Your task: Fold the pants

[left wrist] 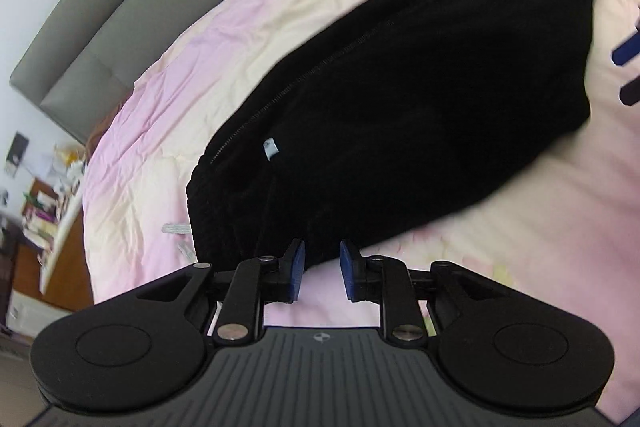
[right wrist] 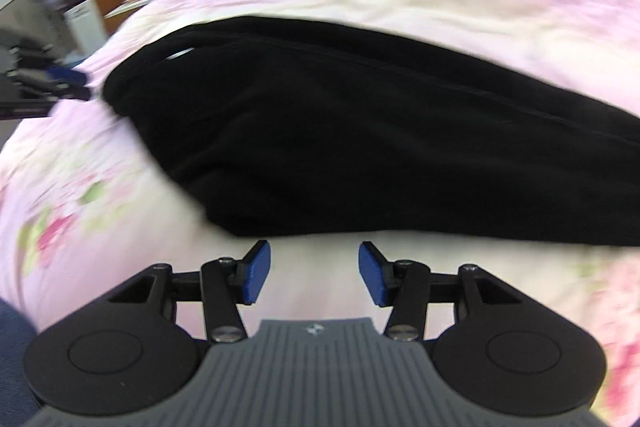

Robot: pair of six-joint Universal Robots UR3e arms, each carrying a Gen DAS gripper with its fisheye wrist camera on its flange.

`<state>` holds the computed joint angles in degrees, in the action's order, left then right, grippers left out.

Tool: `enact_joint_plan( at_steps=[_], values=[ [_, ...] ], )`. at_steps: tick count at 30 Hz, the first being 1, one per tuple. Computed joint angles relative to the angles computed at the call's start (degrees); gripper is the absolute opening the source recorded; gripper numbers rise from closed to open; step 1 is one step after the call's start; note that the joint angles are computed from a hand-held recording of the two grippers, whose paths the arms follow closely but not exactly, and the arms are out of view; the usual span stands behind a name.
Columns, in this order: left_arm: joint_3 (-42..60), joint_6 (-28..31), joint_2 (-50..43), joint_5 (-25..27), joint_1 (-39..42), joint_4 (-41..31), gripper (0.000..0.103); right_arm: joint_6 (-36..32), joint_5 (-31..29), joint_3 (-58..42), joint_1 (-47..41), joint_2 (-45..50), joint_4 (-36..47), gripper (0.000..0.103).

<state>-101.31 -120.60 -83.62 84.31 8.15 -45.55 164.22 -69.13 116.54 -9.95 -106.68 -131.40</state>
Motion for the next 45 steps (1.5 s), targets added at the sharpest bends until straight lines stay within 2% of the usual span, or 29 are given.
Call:
enact_joint_plan(
  at_steps=[1,4,5,8,11,12,14,16,18,19,20,21,23,25,27,28,30,33,36,37,39,41,43,45],
  values=[
    [-2.1,2.8,0.3,0.3,0.3,2.6,0.029,1.1,0.0,0.3,2.1,1.3,-1.8,0.045],
    [-8.0,10.4,-0.7,1.2,1.4,13.0,0.043,4.5,-3.2,-0.7,9.3,6.4,-7.4,0.043],
    [-9.7,13.1,-1.8,1.9,1.8,17.1,0.051,6.6,-5.0,-1.8,12.5,8.4,-8.9,0.042],
    [-16.0,22.7,-7.5,3.4,3.1,35.6,0.057,8.8,-7.5,-4.1,16.4,12.5,-11.6,0.041],
    [-20.2,32.7,-15.1,2.1,4.9,51.9,0.075,10.0,-8.5,-4.0,17.4,14.7,-14.3,0.041],
    [-21.2,35.8,-18.0,1.7,5.3,57.0,0.078,9.4,-7.9,-3.9,16.7,15.0,-14.3,0.042],
    [-22.2,41.2,-24.8,1.8,5.7,67.5,0.078,8.6,-8.2,-4.1,16.9,16.0,-14.7,0.042],
    [-21.9,45.0,-29.6,1.8,6.0,72.4,0.079,7.1,-8.5,-4.0,17.1,16.6,-15.1,0.042],
    [-21.1,48.6,-36.8,0.8,6.3,83.0,0.078,5.4,-9.3,-4.1,17.7,17.5,-16.4,0.037],
    [-20.0,49.7,-39.7,0.1,6.4,86.4,0.077,4.5,-9.8,-3.7,17.9,17.3,-17.1,0.034],
    [-18.4,50.0,-41.5,0.5,6.0,87.4,0.069,3.7,-10.1,-3.7,17.8,17.6,-18.0,0.028],
    [-17.3,49.8,-41.3,1.7,5.4,85.5,0.064,3.0,-9.7,-3.5,17.4,17.1,-18.1,0.024],
    [-15.3,47.7,-37.2,2.4,5.2,76.4,0.056,0.6,-6.9,-4.3,15.5,15.4,-14.4,0.01],
    [-13.8,46.8,-33.2,0.0,7.0,69.9,0.048,-4.0,-2.8,-5.9,13.0,12.3,-8.3,0.007],
    [-13.1,48.8,-31.0,-3.4,9.1,67.6,0.045,-9.3,0.8,-9.5,10.4,9.8,0.1,0.005],
    [-11.7,48.7,-30.1,-2.7,9.1,64.3,0.043,-11.4,2.6,-10.9,8.9,8.4,4.0,0.004],
    [-8.5,49.4,-30.7,0.3,8.4,59.5,0.037,-14.2,4.1,-13.8,7.8,7.7,11.0,0.0],
    [-6.7,50.3,-33.0,3.6,7.5,57.0,0.037,-16.2,3.7,-12.3,9.0,8.7,13.9,0.0],
    [-4.6,48.9,-34.2,7.2,5.7,55.1,0.038,-14.0,0.9,-5.7,10.8,7.5,9.8,0.0],
    [-2.3,47.2,-34.8,9.9,4.9,53.1,0.037,-13.1,0.6,-4.1,10.6,6.8,8.8,0.0],
    [3.2,42.3,-36.1,17.7,3.7,47.2,0.02,-12.3,1.2,-2.1,8.9,3.9,8.9,0.0],
    [5.4,38.0,-33.7,18.2,5.4,41.9,0.022,-13.8,0.5,-1.3,7.3,0.1,10.3,0.0],
    [5.3,33.8,-28.7,15.6,6.9,35.5,0.024,-15.1,0.7,-0.4,5.7,-3.0,10.4,0.007],
    [5.0,30.1,-23.9,13.2,7.3,29.7,0.035,-16.6,3.3,0.1,3.4,-3.9,9.4,0.034]
  ],
)
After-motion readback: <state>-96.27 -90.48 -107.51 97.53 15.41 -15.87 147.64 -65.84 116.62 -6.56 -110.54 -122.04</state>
